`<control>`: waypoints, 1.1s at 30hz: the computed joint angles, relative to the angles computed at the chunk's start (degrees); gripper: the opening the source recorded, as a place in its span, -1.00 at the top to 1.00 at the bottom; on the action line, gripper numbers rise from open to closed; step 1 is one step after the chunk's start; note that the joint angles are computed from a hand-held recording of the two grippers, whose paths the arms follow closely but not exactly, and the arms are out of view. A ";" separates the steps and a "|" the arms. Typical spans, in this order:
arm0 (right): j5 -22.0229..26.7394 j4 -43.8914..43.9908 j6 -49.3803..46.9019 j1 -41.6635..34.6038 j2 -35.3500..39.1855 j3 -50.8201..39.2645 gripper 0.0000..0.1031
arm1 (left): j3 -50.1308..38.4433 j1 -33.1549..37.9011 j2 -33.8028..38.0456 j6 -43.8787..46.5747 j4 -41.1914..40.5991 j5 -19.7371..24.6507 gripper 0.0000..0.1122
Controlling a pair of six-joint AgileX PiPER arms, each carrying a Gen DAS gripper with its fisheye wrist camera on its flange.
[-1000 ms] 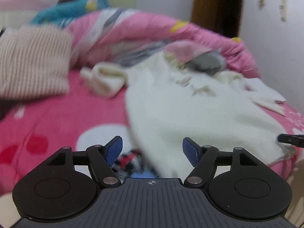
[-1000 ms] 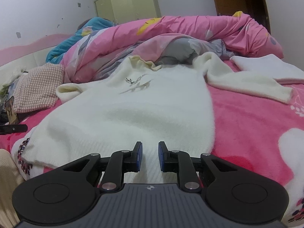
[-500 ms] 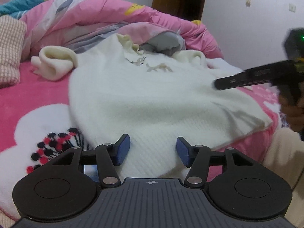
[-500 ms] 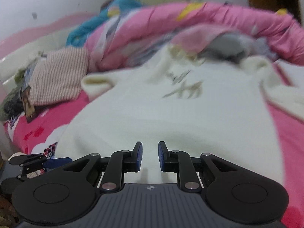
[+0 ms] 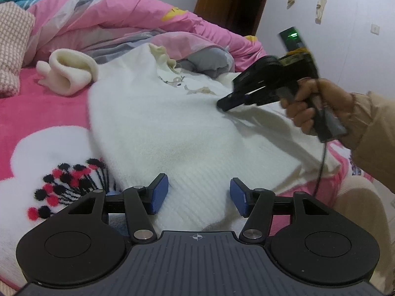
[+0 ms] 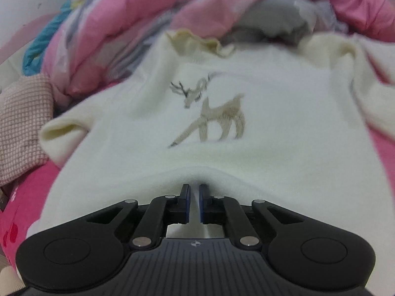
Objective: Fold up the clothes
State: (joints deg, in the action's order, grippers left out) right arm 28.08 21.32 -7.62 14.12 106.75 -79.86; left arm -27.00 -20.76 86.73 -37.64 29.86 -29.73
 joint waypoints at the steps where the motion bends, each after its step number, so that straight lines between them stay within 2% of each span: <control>1: 0.08 -0.49 -0.61 0.49 -1.72 1.06 0.83 | -0.15 0.45 0.09 -1.24 1.38 -0.22 -0.05; 4: 6.79 5.78 -9.79 1.41 -3.58 0.65 0.76 | -0.72 1.74 0.42 -4.92 5.39 -0.90 -0.10; 7: 14.28 9.10 -14.51 3.17 0.50 -3.80 0.70 | -0.77 1.66 0.58 -4.96 5.37 -1.20 -0.12; 9: 14.94 5.14 -10.91 5.59 5.69 -8.63 0.70 | -0.50 1.28 0.47 -3.83 4.24 -1.21 -0.12; 12: 10.68 5.35 -6.50 5.82 11.47 -15.01 0.79 | -0.06 1.39 0.25 -3.86 4.12 -1.62 -0.12; 14: 9.47 4.58 -1.84 5.73 13.27 -18.22 0.78 | 0.29 1.72 0.07 -4.20 4.53 -2.07 -0.12; 16: 10.46 3.41 -0.27 6.24 12.69 -19.13 0.72 | 0.49 2.36 0.04 -5.40 5.78 -2.73 -0.12; 19: 14.25 5.27 -7.18 7.31 9.52 -17.12 0.68 | 0.40 3.91 0.47 -8.70 8.89 -4.21 -0.12; 22: 23.34 8.95 -14.21 8.01 9.70 -18.84 0.58 | 0.20 4.80 0.94 -10.48 10.66 -5.16 -0.12; 23: 24.35 8.97 -14.32 8.73 11.13 -20.48 0.58 | 0.13 4.96 1.07 -10.76 11.00 -5.37 -0.13; 28: 21.62 6.31 -7.03 12.33 21.42 -32.90 0.59 | 0.29 5.12 1.14 -10.42 10.91 -5.73 -0.13; 30: 20.09 7.95 -3.56 12.10 24.42 -36.95 0.58 | 0.37 5.26 1.12 -10.53 11.10 -5.90 -0.13; 33: 18.02 14.32 -4.10 9.22 20.91 -31.63 0.58 | 0.40 5.86 1.14 -11.62 12.30 -6.45 -0.13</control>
